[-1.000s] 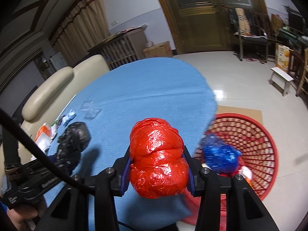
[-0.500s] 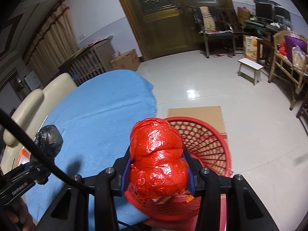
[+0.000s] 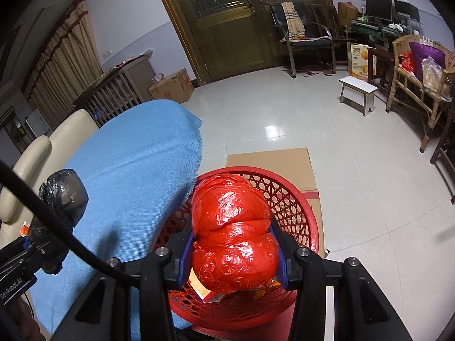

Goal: Collect trash
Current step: 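Open both tools over the basket to drop the red and black bags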

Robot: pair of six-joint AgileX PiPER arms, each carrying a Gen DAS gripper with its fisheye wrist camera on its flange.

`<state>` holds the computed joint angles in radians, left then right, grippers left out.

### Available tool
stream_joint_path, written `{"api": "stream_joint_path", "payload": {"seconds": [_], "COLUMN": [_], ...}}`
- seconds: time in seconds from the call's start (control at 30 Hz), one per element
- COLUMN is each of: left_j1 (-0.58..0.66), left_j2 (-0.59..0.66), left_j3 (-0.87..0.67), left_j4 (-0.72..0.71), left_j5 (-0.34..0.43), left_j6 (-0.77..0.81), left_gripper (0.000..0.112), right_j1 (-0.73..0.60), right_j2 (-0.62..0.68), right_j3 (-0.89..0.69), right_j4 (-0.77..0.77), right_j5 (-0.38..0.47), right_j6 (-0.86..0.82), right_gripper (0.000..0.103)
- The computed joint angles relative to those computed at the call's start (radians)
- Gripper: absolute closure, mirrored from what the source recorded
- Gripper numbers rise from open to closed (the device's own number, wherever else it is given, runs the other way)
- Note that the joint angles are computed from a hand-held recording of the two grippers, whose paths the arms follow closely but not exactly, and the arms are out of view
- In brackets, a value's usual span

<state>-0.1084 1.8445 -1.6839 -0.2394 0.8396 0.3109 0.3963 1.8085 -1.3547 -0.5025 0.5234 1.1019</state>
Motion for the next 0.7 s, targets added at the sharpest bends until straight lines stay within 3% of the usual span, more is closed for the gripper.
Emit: {"api": "stream_joint_path", "payload": {"seconds": [0.2,0.37,0.7], "left_j1": [-0.017,-0.029,-0.048], "left_j2": [0.033,0.054,0.081], "left_j3": [-0.043,-0.072,-0.111], "left_j4": [0.016,0.028,0.015], "left_j5": [0.023,0.038,0.065], "left_j6": [-0.011,-0.022,0.007], "left_gripper": [0.073,0.073,0.073], "right_j1": [-0.028,-0.068,-0.084], "right_j2": [0.030,0.058,-0.007], "right_j3": [-0.001,-0.013,0.040], "right_j4": [0.064,0.142,0.037], "right_j5": [-0.018,-0.019,-0.044], "right_j6": [-0.061,-0.110,0.004], "right_gripper": [0.052,0.039,0.039]}}
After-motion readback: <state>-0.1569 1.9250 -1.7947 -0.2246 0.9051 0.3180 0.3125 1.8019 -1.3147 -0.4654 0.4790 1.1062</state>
